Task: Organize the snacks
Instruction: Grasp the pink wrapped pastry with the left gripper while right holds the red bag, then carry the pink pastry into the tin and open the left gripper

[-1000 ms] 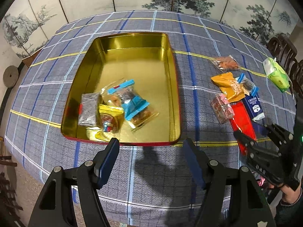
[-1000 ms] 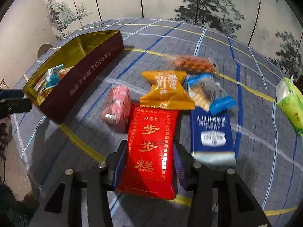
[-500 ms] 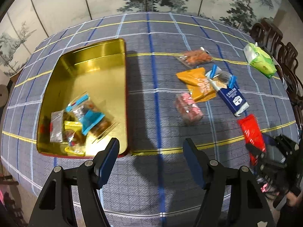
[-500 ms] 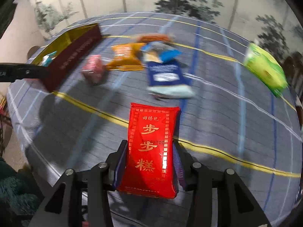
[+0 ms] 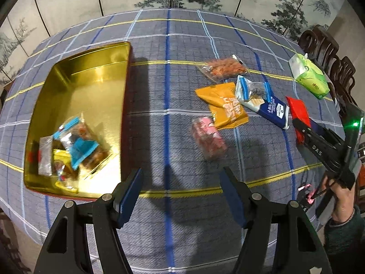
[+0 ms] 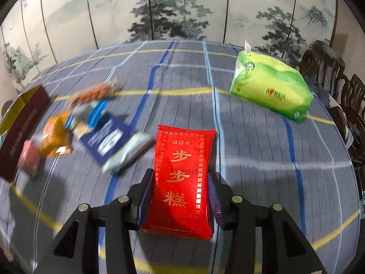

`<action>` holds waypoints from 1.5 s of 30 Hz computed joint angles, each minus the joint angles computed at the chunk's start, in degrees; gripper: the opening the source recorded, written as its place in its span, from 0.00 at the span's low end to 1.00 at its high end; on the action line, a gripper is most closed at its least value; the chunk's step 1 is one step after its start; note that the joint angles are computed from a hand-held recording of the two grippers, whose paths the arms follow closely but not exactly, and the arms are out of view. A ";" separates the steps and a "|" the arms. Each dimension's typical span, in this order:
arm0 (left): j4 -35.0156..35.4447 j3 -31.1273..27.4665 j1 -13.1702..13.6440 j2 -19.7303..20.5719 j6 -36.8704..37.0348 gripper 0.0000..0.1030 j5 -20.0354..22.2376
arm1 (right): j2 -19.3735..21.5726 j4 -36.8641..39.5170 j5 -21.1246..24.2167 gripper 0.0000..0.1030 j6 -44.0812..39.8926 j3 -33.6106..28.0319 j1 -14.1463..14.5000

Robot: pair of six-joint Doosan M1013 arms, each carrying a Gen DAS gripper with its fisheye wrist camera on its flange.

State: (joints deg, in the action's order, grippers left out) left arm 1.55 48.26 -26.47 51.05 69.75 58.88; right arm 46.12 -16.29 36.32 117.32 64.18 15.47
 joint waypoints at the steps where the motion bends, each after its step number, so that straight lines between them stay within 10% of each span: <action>1: 0.06 -0.80 -0.09 0.45 -0.19 0.63 0.41 | 0.34 -0.25 -0.28 0.44 0.14 -0.46 -0.06; 20: -3.34 -19.33 -0.03 11.58 -3.98 0.34 12.50 | 0.69 0.84 -2.26 0.47 -1.50 -0.56 -0.63; 26: -3.76 -19.13 -0.02 11.55 -2.31 0.20 12.33 | 0.68 0.96 -2.25 0.47 -1.56 -0.58 -0.61; 45: 0.06 -9.14 1.24 4.01 -0.49 0.19 4.68 | 0.75 0.67 -2.09 0.47 -1.42 -0.70 -0.57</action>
State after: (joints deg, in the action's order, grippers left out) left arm 1.62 39.12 -25.23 55.06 69.26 63.56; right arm 46.87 -15.62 34.23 115.90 63.47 14.89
